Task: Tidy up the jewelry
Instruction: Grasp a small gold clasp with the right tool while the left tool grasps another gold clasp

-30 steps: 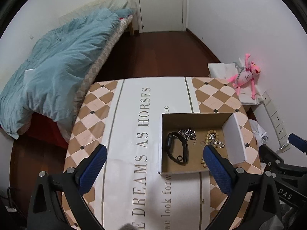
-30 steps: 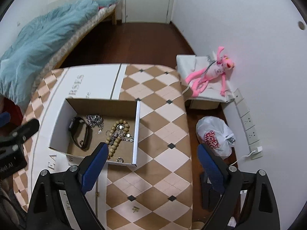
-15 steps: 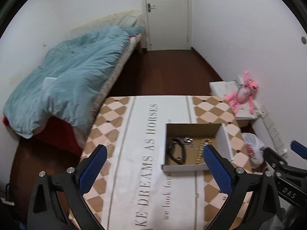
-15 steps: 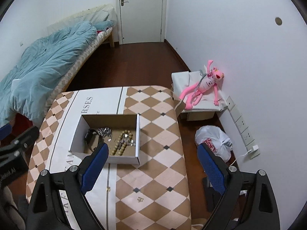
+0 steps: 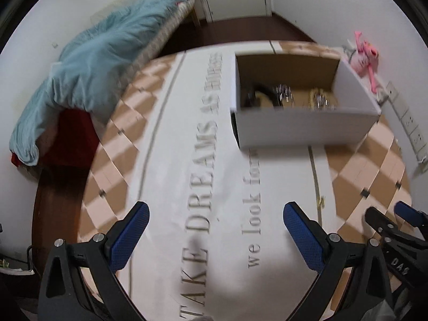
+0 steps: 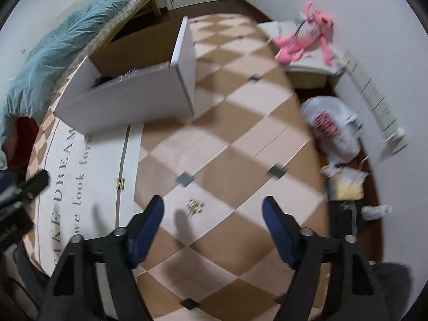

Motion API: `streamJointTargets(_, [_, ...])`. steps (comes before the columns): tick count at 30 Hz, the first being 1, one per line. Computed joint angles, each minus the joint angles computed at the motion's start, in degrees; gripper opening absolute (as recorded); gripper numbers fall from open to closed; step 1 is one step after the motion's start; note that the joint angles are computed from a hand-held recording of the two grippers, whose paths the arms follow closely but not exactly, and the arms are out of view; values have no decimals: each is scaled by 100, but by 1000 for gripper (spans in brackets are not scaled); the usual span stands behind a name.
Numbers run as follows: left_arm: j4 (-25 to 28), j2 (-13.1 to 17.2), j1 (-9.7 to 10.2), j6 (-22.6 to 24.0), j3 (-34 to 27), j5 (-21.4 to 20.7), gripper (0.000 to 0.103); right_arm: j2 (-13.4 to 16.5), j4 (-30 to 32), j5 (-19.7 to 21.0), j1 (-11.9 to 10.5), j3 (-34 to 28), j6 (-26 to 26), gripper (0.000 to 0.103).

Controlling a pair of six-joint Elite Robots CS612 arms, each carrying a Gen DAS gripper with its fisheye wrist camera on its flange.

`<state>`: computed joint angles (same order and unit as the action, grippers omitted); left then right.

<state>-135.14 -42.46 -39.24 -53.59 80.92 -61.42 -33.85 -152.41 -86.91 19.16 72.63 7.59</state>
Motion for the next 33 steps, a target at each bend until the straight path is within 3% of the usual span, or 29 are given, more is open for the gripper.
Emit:
streamJointTargets(5, [58,59,-6,46,-54,-127,102,31,-289,-381,136,63,-231,65])
streamJointTargets(7, [62,81,-8,83,-80,-131,102,41,-336,-592,188,58,-297,58])
streamJointTargets(12, [50,117,10,109,-116,-151,102,59,-420,-638,187,26,-346,14])
streamJointTargets(19, [-334,200,13,334,-201,-426,102,-35,-496,-359,53,120,9,14])
streamJointTargets(21, [-655,280,6,509,-282,-647,102,-76,-534,-338,2,155,172,14])
streamJointTargets(25, [-762,477,-40,777,-576,-844,101,-119,-577,-437,-55,184,283,14])
streamJointTargets(33, [-604,670,-48,859,-848,-1030,61,-192,-604,-543,-127,243,417,14])
